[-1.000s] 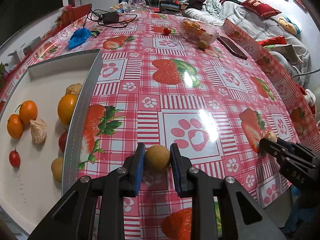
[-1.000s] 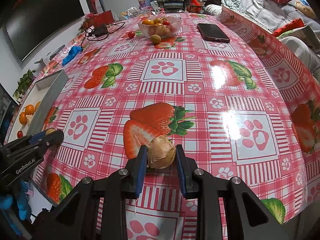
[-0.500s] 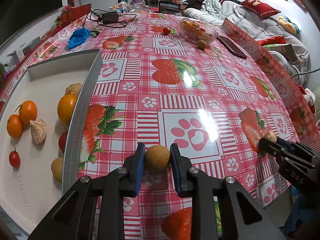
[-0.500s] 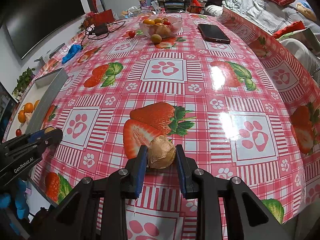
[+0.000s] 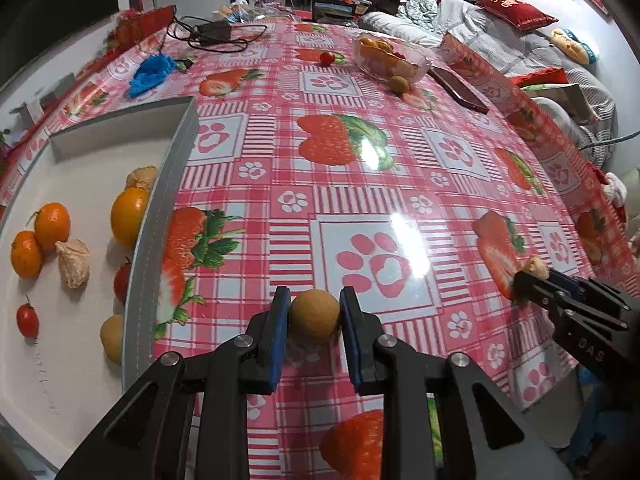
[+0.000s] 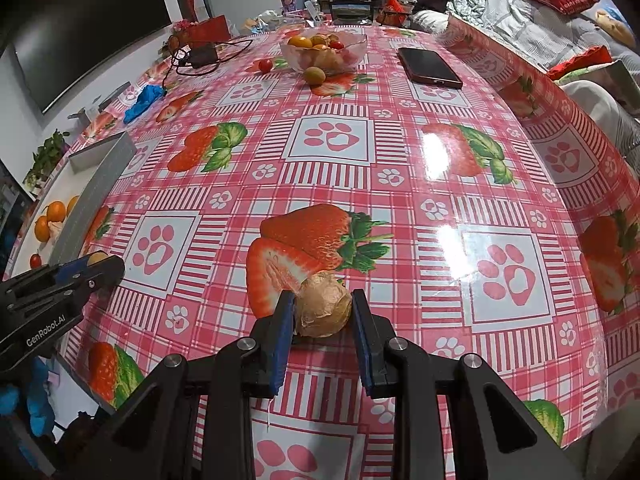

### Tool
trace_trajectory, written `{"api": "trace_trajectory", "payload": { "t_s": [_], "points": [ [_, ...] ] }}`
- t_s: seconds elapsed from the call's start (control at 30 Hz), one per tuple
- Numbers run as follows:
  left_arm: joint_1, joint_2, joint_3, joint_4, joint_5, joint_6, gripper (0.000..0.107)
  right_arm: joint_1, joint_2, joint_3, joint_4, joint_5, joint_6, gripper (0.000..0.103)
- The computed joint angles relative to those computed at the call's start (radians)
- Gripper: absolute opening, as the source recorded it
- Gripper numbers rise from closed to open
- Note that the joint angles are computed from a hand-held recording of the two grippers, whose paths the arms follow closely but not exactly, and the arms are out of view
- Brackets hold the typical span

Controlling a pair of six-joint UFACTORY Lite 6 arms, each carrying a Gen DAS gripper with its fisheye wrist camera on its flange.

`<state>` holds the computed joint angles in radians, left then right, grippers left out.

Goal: Organize fruits
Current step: 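Lift the kiwi and physalis and carry them toward the white tray, then lower the kiwi and physalis into the white tray and open both tools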

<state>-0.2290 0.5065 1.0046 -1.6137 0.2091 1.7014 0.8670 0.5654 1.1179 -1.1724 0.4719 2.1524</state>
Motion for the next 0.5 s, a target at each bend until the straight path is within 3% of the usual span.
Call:
{"api": "trace_trajectory", "payload": {
  "t_s": [0.27,0.5],
  "points": [
    [0.064,-0.092,0.018,0.257,0.108,-0.238,0.027,-0.022,-0.065,0.010,0.042,-0.028,-0.062,0.029],
    [0.204,-0.134,0.115,0.484,0.219,-0.405,0.027,-0.028,-0.017,0.222,0.234,0.030,-0.368,0.029]
  ]
}}
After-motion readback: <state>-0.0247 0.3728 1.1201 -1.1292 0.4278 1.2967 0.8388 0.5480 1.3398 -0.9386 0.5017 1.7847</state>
